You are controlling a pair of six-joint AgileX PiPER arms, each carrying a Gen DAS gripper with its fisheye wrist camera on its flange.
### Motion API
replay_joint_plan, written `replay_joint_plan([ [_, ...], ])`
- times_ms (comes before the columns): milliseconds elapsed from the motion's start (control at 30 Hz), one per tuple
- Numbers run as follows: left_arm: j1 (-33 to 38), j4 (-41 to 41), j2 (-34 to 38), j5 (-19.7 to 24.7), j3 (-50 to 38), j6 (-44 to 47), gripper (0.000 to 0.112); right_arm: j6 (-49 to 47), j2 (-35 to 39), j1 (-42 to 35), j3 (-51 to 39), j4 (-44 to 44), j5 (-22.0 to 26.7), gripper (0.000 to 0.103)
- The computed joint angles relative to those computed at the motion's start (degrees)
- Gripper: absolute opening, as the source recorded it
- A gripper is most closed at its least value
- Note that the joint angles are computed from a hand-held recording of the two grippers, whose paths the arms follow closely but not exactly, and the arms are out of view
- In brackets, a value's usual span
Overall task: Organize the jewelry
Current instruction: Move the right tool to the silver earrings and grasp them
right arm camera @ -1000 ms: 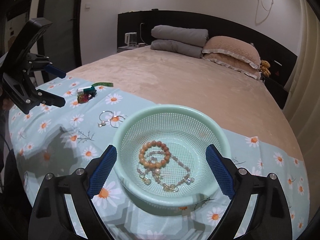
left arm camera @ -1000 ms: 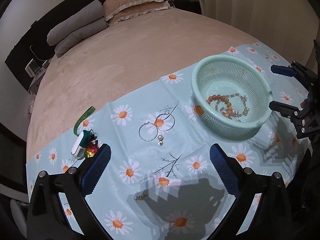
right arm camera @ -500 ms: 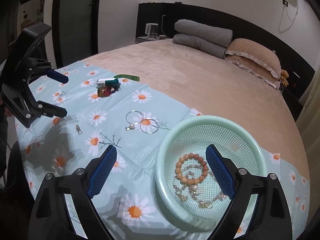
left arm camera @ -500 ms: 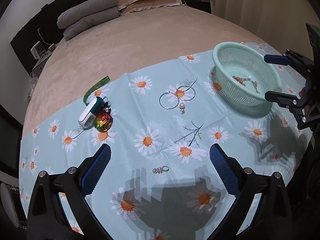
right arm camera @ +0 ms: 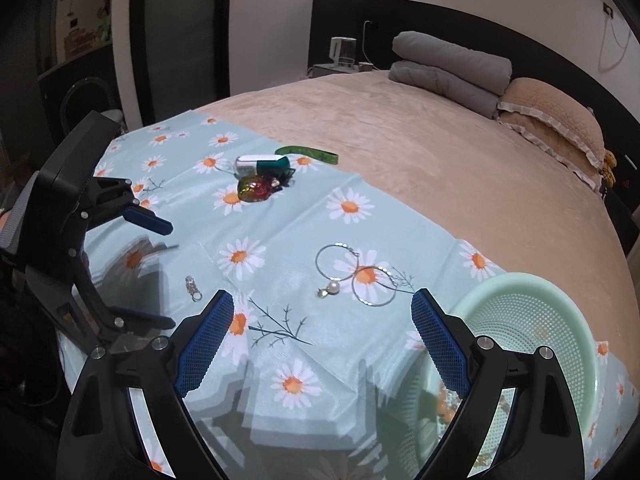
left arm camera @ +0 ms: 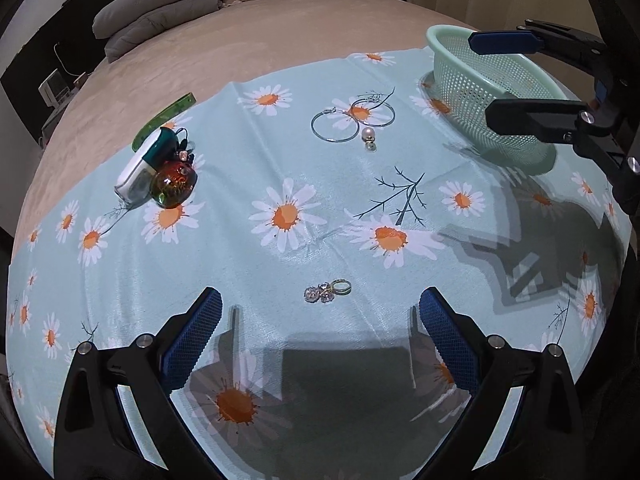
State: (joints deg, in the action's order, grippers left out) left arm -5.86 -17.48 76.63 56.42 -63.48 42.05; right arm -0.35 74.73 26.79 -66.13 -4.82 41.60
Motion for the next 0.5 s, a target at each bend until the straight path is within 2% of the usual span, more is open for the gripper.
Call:
replay_joint_plan([
  [100, -0.8, 1.2, 2.8, -3.9, 2.9, -1.0, 0.099, 2.0, 4.1, -0.5, 0.1, 2.8, -3.6, 0.084],
  [133, -0.5, -0.4, 2.4, -6.4, 4.8, 0.4, 0.099, 4.8, 5.5, -0.6, 0.4, 2.4, -5.1, 0.083],
  [167, 0.9, -4.3, 1.5, -8.4, 6.6, 4.1, 0.099, 7.5, 6.9, -0.7, 0.7, 2.1, -6.3, 0.077],
  [233, 4.7, -11.6, 1.6, -8.4, 8.3, 11.3, 0.099, 10.7, 8.9, -0.9, 1.8, 2.4, -9.2, 0.069],
  [267, 5.7, -13.7, 1.4, -8.5, 9.0, 13.6, 0.099, 12.3, 9.8, -0.8, 2.0, 2.3, -9.7, 0.068],
  [367, 6.4, -16.1, -0.2, -10.3, 11.3, 17.5, 0.098, 18.3, 12.0, 0.9, 3.0, -2.5, -11.4, 0.062],
  [467, 7.7, -18.6, -0.7, -8.7, 11.4, 20.5, 0.088, 22.5, 13.8, 0.9, 2.9, -4.5, -12.0, 0.053],
  [500, 8.0, -19.1, -0.8, -8.5, 11.3, 20.6, 0.076, 24.4, 14.0, 0.8, 2.7, -5.7, -12.0, 0.052],
])
